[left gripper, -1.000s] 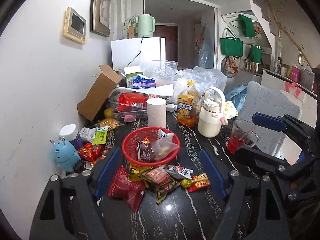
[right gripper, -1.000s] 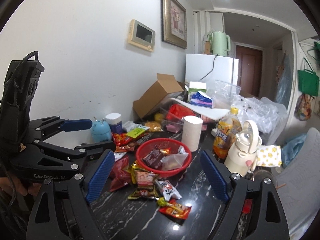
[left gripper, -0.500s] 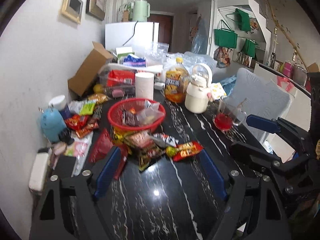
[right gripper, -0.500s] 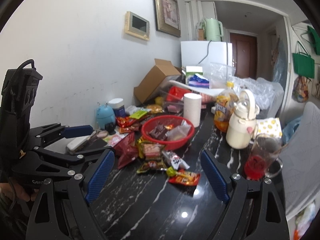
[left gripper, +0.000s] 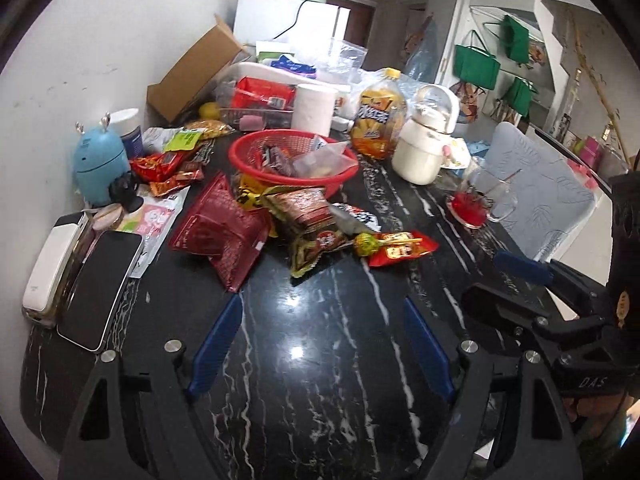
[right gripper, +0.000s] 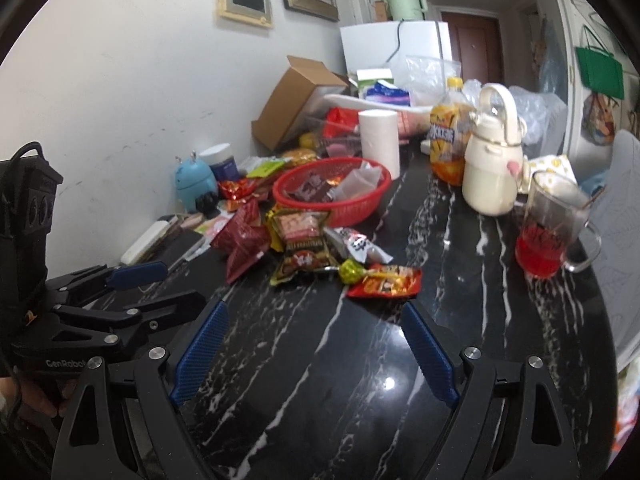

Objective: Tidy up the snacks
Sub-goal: 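Move both grippers back from the basket toward the snack pile, then grasp the green lollipop with the left gripper while the right gripper grasps the red cartoon packet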

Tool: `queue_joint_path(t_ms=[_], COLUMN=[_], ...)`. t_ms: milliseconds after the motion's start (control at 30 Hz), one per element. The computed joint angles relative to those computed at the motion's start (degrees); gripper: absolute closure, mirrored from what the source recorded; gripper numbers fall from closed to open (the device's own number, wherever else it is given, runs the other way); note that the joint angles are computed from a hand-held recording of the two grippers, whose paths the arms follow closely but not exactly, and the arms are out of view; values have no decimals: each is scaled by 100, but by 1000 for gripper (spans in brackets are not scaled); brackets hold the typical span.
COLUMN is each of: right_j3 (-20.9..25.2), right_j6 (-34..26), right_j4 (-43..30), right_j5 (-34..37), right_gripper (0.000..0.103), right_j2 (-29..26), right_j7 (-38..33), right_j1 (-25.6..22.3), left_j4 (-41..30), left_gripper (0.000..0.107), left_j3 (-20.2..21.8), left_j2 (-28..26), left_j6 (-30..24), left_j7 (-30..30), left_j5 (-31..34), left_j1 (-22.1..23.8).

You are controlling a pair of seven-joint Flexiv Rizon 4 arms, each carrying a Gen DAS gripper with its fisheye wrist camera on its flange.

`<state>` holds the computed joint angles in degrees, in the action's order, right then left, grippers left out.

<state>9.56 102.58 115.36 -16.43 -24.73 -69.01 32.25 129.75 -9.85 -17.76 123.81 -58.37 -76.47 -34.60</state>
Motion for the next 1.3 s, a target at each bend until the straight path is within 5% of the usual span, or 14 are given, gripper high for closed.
queue_joint_path(t_ms=[267,567,767,1033,1300], right_j3=[-424,-470,35,113,815], right_j6=[-339,-909,-1460,-1984,-2335], right_j4=[-346,-938,-1515,-2085,-2341], right_j5=[1,-154,-169,-177,328], right_gripper=[14,14,14,15,63], right_j2=[-299,-697,-1067,-1427,-1586], right_j7=[152,378,292,126,-575], right_j1=[337,197,-254,-309,-819], left_j4=[-124,-525,-770,-955,-1134], left_gripper=[26,26,26,26,26], left_j3=[201,792,1303,1797,1832], left_j2=[-178,-493,-681,-835,-929], left_j6=[-476,-1126,-1548,-1893,-2045], left_j7=[-248,-317,-414,-849,-1243], left_j5=[447,715,1020,1517,2211], left_j1=[258,104,-103,-234,-80])
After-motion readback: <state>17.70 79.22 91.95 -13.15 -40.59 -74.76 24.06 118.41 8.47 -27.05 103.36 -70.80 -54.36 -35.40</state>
